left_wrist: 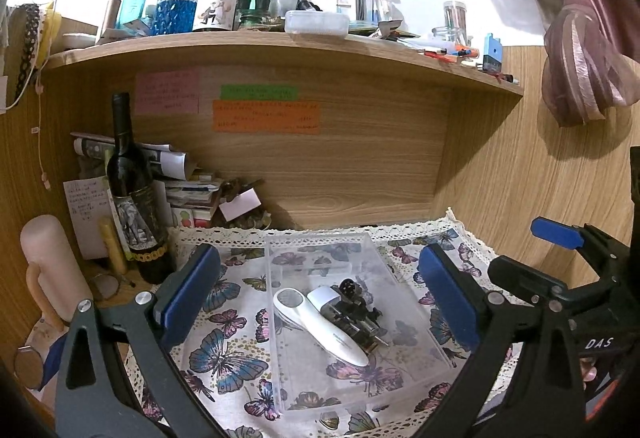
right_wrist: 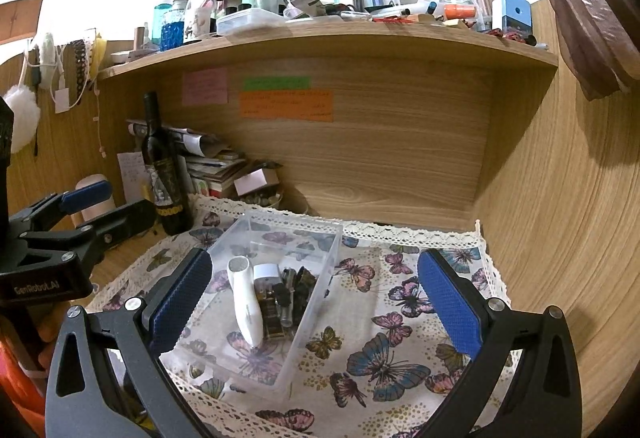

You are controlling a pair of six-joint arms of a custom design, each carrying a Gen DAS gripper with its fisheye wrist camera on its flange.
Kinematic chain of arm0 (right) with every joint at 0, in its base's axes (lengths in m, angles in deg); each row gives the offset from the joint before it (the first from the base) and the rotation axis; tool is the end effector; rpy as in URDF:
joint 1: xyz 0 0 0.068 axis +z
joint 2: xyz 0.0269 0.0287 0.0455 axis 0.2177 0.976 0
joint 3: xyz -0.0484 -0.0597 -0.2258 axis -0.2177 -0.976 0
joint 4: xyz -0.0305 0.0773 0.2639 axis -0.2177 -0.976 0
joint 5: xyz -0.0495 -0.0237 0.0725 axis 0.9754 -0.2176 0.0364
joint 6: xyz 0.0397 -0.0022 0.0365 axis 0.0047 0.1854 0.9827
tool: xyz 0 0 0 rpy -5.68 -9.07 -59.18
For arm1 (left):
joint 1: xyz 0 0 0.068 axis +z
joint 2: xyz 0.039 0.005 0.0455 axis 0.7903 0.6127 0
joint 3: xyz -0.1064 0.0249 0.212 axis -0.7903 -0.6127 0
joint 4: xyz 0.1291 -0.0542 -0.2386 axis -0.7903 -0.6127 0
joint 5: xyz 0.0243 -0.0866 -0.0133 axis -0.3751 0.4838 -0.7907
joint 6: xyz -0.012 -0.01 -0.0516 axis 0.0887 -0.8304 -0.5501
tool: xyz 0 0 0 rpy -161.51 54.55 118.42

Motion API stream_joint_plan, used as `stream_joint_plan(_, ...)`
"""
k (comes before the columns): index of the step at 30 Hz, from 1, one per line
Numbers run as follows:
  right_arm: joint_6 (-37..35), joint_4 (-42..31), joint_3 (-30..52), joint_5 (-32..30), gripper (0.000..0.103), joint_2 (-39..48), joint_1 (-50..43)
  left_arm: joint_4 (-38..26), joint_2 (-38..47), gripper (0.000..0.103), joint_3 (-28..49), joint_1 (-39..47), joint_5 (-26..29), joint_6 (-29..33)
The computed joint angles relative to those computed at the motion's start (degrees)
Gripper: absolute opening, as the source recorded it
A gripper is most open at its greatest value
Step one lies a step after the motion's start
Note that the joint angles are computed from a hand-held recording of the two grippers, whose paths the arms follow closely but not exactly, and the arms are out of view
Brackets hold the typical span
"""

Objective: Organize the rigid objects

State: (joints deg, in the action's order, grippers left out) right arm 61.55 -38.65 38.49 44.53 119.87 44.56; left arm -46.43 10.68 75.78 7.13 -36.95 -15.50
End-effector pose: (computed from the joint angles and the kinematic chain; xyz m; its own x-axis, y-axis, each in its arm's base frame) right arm 0.1689 0.0819 0.2927 -0.3893 0.0044 -0.9211 0.0820 0.9962 -0.0299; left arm 0.2495 -0.2407 0.3121 -0.3211 0.0933 -0.9424 0.5230 0.8471 -0.0943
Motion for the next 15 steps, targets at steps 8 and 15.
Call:
stream_joint_plan(8,0.1,0.1,-0.1,-0.7,0.103,-0.4,-0.8,0.5,0.0,0.101,-0.1,-0.4,-0.6,0.6)
stream_joint_plan(15,0.5,0.1,-0.2,-0.1,0.103,-0.7,-0.4,0.4,0.4,0.102,0.4,-0.6,-0.7,0.8)
